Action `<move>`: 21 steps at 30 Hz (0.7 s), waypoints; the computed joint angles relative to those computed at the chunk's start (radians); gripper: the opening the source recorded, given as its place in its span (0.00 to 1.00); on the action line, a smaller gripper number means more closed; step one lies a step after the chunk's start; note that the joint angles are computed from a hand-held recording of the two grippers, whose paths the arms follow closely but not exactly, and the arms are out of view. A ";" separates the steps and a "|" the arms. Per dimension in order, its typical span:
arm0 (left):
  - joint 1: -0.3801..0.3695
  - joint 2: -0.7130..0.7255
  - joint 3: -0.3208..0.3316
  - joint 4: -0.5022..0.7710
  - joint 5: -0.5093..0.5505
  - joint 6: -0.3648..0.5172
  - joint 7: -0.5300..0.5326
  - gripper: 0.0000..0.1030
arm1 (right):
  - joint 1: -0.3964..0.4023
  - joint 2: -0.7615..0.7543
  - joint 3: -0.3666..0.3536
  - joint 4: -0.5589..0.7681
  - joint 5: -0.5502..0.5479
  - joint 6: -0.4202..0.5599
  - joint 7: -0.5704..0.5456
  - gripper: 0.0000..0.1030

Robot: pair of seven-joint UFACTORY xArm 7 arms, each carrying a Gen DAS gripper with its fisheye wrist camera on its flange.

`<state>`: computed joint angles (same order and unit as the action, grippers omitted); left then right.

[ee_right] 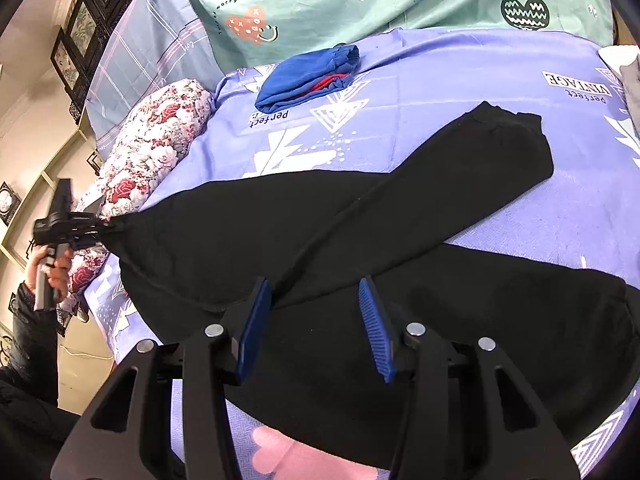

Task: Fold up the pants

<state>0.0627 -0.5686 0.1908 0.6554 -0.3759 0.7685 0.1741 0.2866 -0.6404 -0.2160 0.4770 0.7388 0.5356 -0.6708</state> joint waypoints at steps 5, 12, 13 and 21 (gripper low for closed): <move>0.038 -0.086 -0.032 -0.055 0.110 -0.044 0.032 0.22 | -0.001 0.033 0.020 0.016 -0.012 0.008 0.017 0.53; 0.116 0.130 -0.021 -0.041 0.162 0.008 -0.068 0.79 | -0.020 0.048 0.066 0.037 -0.052 0.023 0.088 0.63; 0.133 0.124 -0.031 -0.047 0.179 -0.006 -0.089 0.83 | -0.029 0.049 0.073 0.041 -0.067 0.025 0.105 0.63; 0.229 -0.078 -0.188 -0.119 0.423 -0.164 -0.249 0.88 | -0.154 0.256 0.142 0.194 -0.265 -0.092 0.299 0.67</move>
